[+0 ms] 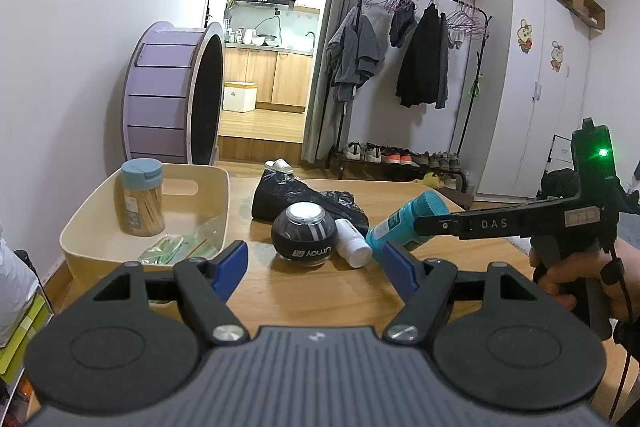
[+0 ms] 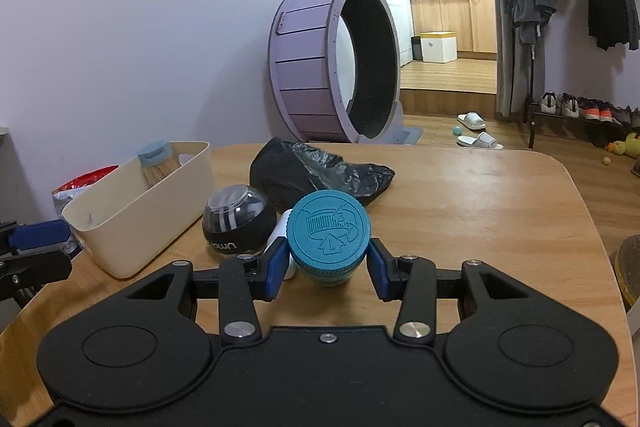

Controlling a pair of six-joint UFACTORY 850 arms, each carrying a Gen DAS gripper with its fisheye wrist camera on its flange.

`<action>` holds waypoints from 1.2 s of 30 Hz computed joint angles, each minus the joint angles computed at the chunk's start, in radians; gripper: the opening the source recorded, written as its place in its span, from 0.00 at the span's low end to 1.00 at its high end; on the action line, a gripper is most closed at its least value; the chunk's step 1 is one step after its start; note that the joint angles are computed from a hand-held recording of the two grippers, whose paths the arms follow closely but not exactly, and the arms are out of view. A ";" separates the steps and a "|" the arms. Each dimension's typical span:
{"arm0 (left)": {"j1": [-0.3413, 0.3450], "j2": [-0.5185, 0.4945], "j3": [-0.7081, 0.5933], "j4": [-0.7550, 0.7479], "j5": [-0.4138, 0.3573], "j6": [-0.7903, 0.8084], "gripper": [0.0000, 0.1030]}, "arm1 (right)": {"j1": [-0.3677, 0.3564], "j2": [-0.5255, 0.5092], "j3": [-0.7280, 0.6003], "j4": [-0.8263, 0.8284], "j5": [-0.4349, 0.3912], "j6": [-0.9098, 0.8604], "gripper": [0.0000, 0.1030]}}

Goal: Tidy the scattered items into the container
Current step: 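Grasp the teal pill bottle with the right gripper and lift it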

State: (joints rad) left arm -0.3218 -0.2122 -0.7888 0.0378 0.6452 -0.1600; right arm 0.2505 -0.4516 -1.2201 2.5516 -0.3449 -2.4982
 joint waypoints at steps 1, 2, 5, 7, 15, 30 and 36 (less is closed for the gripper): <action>-0.001 0.000 0.000 -0.001 0.000 0.002 0.71 | 0.000 0.003 0.003 -0.010 -0.003 0.005 0.41; -0.002 0.000 0.000 -0.002 -0.002 0.003 0.71 | 0.000 0.004 0.004 -0.025 -0.006 0.013 0.41; -0.005 0.001 0.001 -0.003 -0.003 0.005 0.71 | 0.000 0.004 0.003 -0.040 -0.009 0.014 0.41; -0.006 0.003 0.002 -0.007 -0.003 0.010 0.71 | -0.003 0.004 0.005 -0.058 -0.013 0.025 0.41; -0.010 0.006 0.008 -0.013 0.001 0.014 0.71 | -0.001 -0.004 0.001 -0.029 -0.050 -0.008 0.41; -0.003 0.014 0.010 0.002 0.001 0.000 0.71 | 0.027 0.018 0.011 -0.017 -0.036 -0.075 0.70; 0.005 0.025 0.019 0.013 0.006 -0.007 0.71 | 0.033 -0.008 -0.017 -0.030 -0.031 -0.048 0.69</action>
